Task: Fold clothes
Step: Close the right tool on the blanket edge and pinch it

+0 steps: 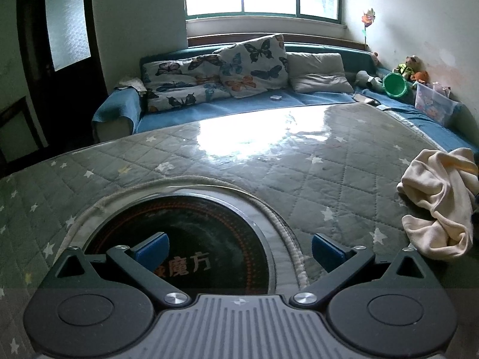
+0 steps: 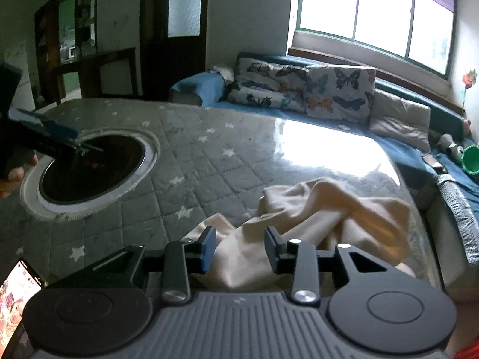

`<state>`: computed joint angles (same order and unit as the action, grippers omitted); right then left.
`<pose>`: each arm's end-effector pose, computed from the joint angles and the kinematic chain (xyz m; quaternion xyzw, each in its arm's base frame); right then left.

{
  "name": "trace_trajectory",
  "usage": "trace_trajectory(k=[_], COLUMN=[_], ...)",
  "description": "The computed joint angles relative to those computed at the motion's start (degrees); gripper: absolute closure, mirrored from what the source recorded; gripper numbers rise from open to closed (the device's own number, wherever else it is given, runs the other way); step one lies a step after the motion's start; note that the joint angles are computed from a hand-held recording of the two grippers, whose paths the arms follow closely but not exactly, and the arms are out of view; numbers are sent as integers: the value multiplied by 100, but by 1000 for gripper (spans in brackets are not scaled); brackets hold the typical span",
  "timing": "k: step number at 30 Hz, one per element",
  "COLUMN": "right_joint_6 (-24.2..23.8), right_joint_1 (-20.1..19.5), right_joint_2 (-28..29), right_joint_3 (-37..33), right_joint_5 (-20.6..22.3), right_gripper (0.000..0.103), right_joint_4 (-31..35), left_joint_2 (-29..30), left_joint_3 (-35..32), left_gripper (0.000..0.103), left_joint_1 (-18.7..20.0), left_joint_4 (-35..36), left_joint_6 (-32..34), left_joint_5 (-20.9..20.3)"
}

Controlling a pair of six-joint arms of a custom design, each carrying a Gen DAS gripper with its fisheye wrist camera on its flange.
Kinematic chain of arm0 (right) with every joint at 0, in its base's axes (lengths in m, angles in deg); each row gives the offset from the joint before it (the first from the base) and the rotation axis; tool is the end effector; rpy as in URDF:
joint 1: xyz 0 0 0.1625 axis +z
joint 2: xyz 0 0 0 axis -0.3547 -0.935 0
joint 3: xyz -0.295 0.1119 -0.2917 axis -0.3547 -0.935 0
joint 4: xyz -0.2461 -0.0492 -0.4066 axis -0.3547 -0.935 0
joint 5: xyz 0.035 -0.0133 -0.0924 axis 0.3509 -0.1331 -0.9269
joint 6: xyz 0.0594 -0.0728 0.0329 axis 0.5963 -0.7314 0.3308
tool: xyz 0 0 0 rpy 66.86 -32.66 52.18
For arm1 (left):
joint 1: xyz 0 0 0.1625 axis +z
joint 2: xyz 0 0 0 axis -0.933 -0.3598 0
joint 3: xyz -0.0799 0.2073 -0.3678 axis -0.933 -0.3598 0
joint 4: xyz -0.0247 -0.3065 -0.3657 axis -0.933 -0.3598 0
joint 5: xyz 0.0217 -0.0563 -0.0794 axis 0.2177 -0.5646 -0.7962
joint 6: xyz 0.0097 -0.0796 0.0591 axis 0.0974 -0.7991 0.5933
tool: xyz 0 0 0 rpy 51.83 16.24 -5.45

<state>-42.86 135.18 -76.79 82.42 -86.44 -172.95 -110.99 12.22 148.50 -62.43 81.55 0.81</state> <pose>0.3037 -0.5515 0.0296 0.0750 -0.8026 0.4258 0.4109 0.0063 -0.8192 0.2585 0.4715 0.8265 -0.2343 0.1992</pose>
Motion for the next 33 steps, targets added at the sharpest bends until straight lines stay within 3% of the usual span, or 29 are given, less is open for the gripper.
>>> trace_trajectory(k=[13, 19, 23, 27, 30, 33], right_joint_6=[690, 1101, 1201, 1047, 672, 322], right_joint_1=[10, 38, 103, 207, 269, 307], right_joint_2=[-90, -221, -258, -265, -213, -153], right_joint_3=[285, 522, 591, 581, 471, 358], right_joint_5=[35, 183, 205, 146, 45, -46], right_gripper=[68, 84, 85, 84, 82, 73], right_joint_4=[759, 1261, 1451, 1180, 800, 418], left_joint_2=[18, 16, 15, 5, -3, -3], left_joint_3=[-1, -4, 2, 12, 22, 21], left_gripper=[0, 0, 0, 0, 0, 0], left_joint_1=[-7, -5, -10, -17, -22, -21], left_joint_4=[21, 43, 34, 37, 42, 38], left_joint_6=[5, 23, 29, 34, 48, 60], left_joint_5=[6, -25, -24, -41, -45, -47])
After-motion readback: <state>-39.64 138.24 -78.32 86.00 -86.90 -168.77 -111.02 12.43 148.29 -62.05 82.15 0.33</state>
